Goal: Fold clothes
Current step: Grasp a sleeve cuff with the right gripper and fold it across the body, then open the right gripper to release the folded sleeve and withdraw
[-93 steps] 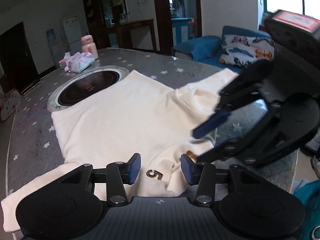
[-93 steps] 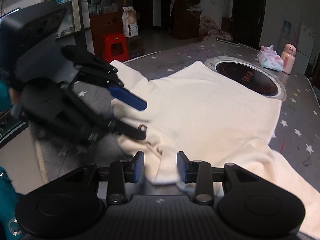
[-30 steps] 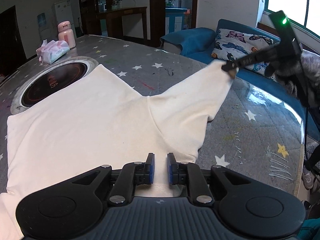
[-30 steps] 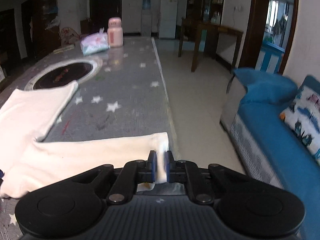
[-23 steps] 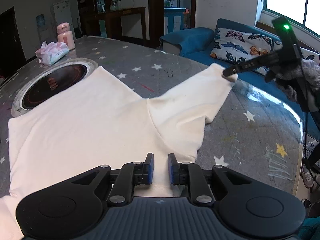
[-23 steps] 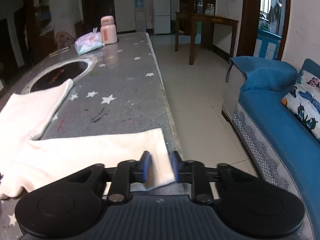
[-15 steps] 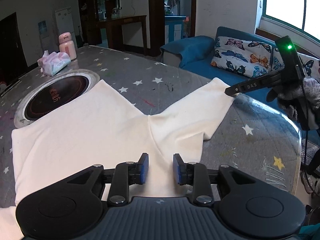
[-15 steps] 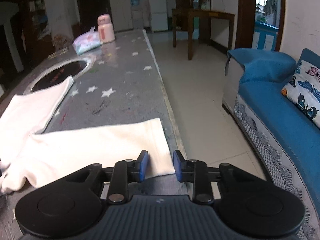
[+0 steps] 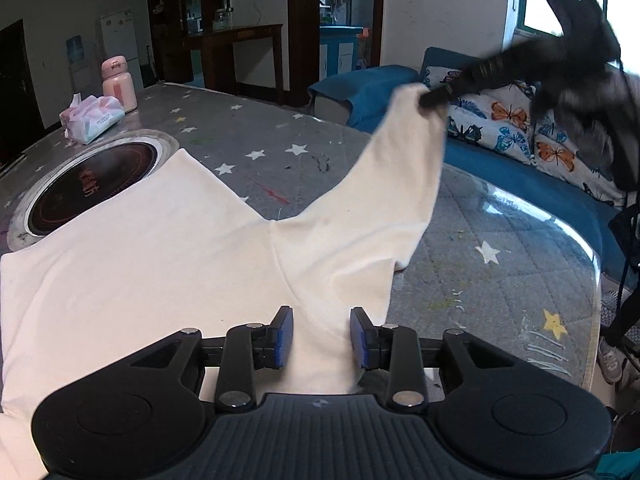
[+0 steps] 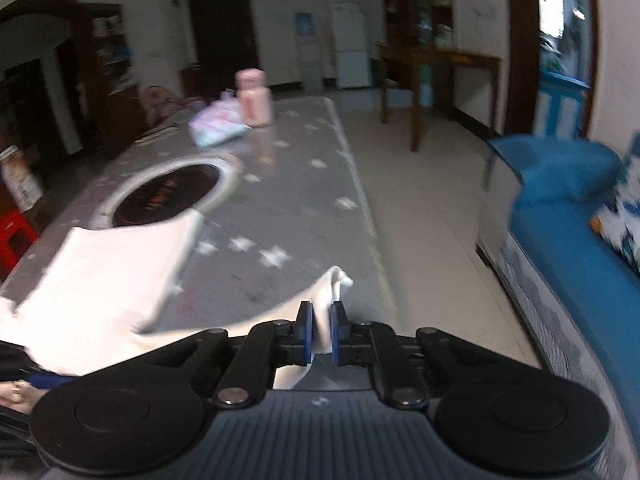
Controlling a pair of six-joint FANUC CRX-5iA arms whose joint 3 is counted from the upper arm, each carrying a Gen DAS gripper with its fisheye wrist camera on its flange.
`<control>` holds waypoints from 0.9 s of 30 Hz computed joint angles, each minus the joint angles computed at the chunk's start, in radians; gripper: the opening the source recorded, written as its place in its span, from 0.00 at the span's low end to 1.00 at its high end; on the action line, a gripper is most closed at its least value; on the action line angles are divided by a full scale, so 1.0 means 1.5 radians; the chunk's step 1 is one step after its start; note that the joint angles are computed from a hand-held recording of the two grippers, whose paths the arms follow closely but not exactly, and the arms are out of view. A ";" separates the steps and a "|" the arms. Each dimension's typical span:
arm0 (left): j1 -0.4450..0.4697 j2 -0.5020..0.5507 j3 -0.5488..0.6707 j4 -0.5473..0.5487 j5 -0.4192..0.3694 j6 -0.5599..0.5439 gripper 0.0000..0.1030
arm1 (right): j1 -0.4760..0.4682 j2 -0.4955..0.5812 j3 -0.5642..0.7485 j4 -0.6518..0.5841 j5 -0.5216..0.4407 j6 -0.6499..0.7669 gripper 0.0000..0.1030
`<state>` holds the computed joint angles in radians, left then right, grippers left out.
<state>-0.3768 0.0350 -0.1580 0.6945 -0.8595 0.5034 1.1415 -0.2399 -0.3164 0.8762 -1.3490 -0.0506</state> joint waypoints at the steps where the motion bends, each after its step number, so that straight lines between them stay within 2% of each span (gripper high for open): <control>1: 0.003 -0.004 -0.004 0.005 0.002 -0.002 0.36 | -0.003 0.011 0.021 0.002 0.009 0.022 0.08; 9: 0.057 -0.055 -0.049 0.047 0.024 -0.025 0.43 | -0.024 0.120 0.190 -0.016 0.120 0.161 0.08; 15: 0.111 -0.095 -0.087 0.055 0.042 -0.013 0.44 | -0.038 0.224 0.304 -0.101 0.214 0.272 0.08; 22: 0.149 -0.119 -0.109 0.042 0.046 0.014 0.44 | -0.051 0.312 0.384 -0.215 0.280 0.350 0.08; 27: 0.153 -0.116 -0.106 0.036 0.049 0.023 0.44 | -0.058 0.322 0.382 -0.246 0.299 0.360 0.15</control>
